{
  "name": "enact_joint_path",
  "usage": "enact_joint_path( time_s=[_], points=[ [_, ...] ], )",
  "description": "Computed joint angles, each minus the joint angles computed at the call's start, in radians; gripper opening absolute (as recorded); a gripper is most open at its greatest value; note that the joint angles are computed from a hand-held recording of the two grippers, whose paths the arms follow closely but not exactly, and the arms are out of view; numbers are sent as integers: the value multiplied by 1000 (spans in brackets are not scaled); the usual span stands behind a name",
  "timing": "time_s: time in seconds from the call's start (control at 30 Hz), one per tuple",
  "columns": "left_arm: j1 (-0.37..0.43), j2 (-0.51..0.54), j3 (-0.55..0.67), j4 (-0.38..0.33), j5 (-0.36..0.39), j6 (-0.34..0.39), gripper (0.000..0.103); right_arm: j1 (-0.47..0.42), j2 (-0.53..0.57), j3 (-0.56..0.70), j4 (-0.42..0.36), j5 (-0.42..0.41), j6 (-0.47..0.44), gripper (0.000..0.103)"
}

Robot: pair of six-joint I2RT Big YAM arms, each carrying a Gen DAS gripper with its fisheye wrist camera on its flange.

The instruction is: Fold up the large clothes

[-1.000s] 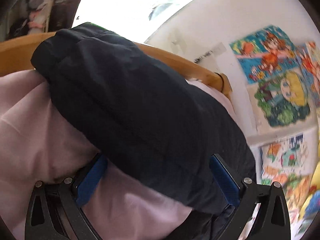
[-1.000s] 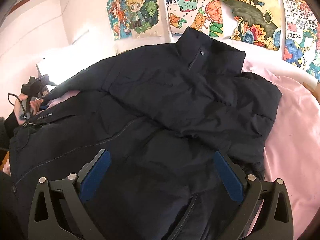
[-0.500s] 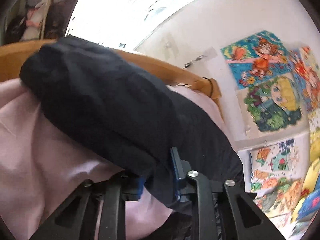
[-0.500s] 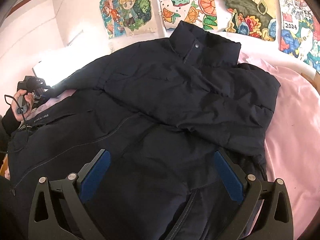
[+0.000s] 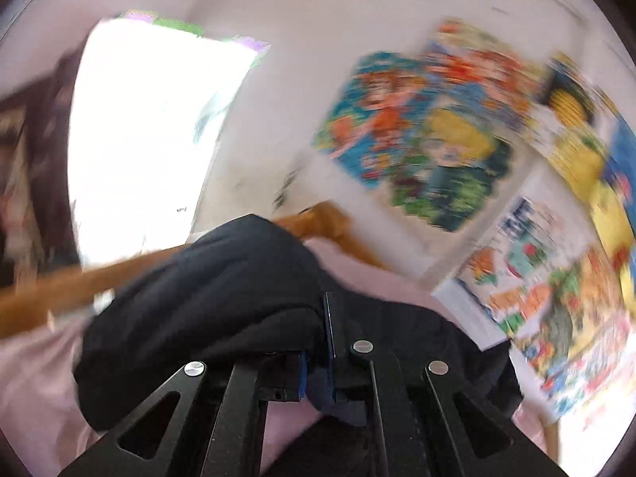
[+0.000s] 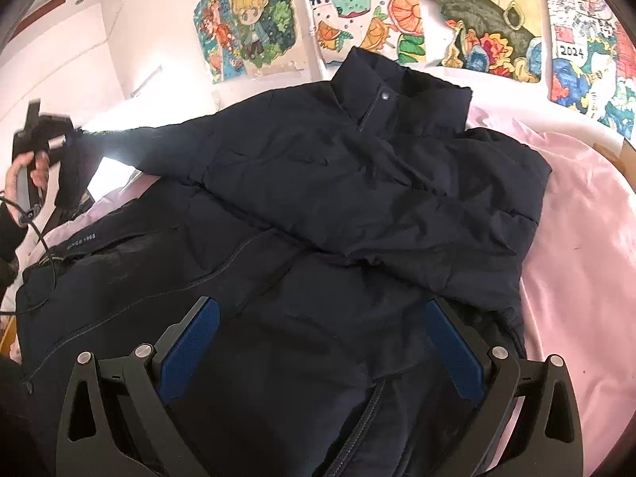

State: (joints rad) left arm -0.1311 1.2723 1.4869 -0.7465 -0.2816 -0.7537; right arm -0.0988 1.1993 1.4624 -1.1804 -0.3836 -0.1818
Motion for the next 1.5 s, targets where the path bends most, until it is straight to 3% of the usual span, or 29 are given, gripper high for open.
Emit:
enact_joint_path(
  time_s=[0.1, 0.17, 0.3, 0.37, 0.43, 0.6, 0.73, 0.77, 0.87, 0.97, 1.07, 1.1, 1.2, 1.27, 1.4, 1.5],
  points=[
    [-75, 70, 119, 8, -82, 172, 7, -15, -4, -3, 26, 10, 39, 101],
    [-148, 112, 210, -22, -165, 298, 7, -30, -6, -7, 50, 20, 78, 101],
    [-255, 190, 352, -65, -205, 472, 7, -79, -10, -13, 94, 4, 162, 101],
    [-291, 233, 425, -97, -158, 519, 7, -104, -9, -14, 111, -13, 204, 102],
    [-319, 271, 486, -115, -47, 541, 7, -121, -7, -20, 131, -20, 239, 102],
    [-390, 383, 610, -191, 119, 637, 7, -159, 1, -29, 173, -27, 292, 102],
    [-445, 497, 715, -340, 216, 737, 7, -209, 17, -28, 207, -58, 351, 102],
    [-463, 542, 752, -405, 225, 768, 7, -223, 23, -28, 215, -66, 371, 102],
    [-486, 607, 772, -511, 233, 824, 8, -251, 35, -30, 228, -72, 409, 102],
    [-487, 604, 716, -528, 277, 842, 12, -264, 44, -37, 236, -71, 424, 102],
    [-467, 571, 657, -531, 370, 825, 26, -263, 47, -47, 233, -69, 419, 102],
    [-455, 563, 650, -542, 421, 817, 37, -260, 49, -47, 231, -66, 415, 102],
    [-424, 516, 599, -542, 527, 803, 89, -245, 56, -46, 227, -52, 402, 102],
    [-406, 449, 517, -501, 566, 799, 91, -237, 56, -44, 217, -45, 380, 102],
    [-360, 383, 454, -515, 643, 807, 94, -204, 64, -26, 193, -11, 326, 102],
    [-311, 312, 373, -461, 663, 753, 94, -171, 69, -6, 185, 7, 290, 102]
  ],
)
